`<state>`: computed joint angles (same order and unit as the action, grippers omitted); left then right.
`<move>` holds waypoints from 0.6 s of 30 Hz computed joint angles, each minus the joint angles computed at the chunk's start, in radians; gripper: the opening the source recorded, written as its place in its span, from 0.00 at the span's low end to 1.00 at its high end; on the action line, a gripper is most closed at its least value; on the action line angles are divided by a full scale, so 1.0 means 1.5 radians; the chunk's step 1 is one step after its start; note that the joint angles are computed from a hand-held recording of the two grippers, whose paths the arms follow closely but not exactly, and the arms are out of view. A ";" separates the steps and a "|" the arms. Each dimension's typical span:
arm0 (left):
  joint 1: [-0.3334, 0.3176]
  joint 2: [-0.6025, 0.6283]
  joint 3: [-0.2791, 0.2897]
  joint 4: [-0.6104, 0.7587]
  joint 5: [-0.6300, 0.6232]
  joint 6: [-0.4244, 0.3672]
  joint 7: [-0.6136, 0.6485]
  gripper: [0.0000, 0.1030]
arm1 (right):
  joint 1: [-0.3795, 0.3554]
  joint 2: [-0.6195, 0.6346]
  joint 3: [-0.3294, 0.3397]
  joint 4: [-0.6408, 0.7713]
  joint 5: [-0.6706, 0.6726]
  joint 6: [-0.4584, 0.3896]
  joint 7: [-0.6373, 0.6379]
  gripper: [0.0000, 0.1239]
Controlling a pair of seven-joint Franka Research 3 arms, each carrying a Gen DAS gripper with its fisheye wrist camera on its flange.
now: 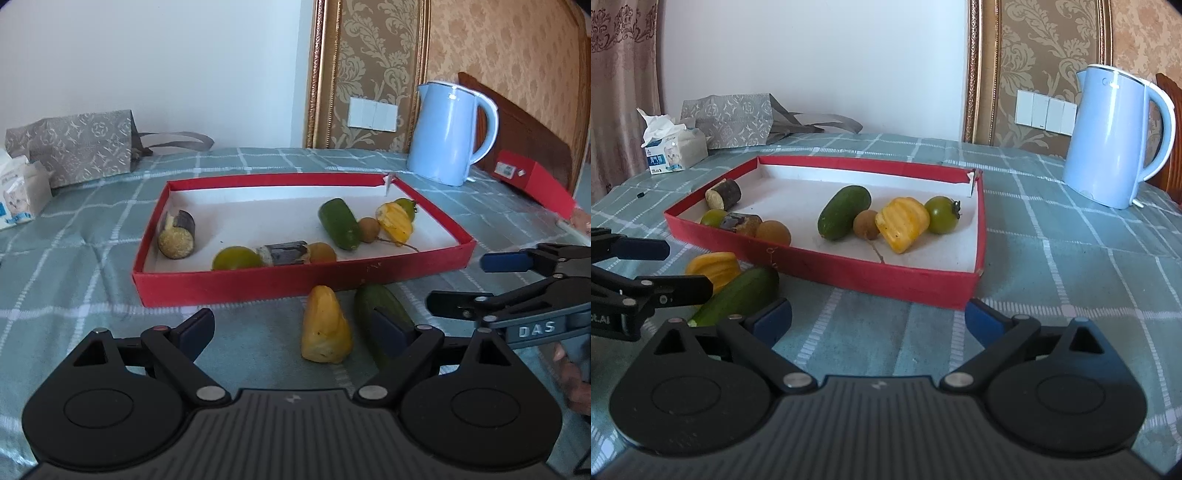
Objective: Organize fruits
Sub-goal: 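Reach the left gripper to the yellow star fruit on the cloth and close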
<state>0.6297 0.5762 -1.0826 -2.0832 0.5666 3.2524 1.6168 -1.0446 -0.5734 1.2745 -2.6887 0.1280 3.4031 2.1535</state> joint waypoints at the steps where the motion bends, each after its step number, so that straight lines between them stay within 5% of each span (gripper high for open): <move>1: -0.043 -0.028 0.046 0.006 -0.009 0.006 -0.011 0.89 | -0.001 0.001 0.001 0.001 -0.001 0.000 0.000 0.81; 2: -0.072 -0.041 0.073 0.012 -0.028 0.002 0.000 0.91 | -0.001 0.001 0.001 0.001 -0.001 -0.003 0.000 0.81; 5: -0.083 -0.031 0.077 0.029 -0.027 -0.016 -0.002 0.90 | -0.001 0.002 0.001 0.003 -0.004 -0.005 0.002 0.81; 12: -0.134 -0.061 0.136 0.017 -0.039 0.021 -0.004 0.90 | -0.002 0.005 0.000 0.004 -0.007 -0.003 0.002 0.83; 18: -0.132 -0.054 0.132 0.019 -0.010 0.022 -0.030 0.89 | -0.002 0.006 0.000 0.003 -0.005 -0.004 0.000 0.83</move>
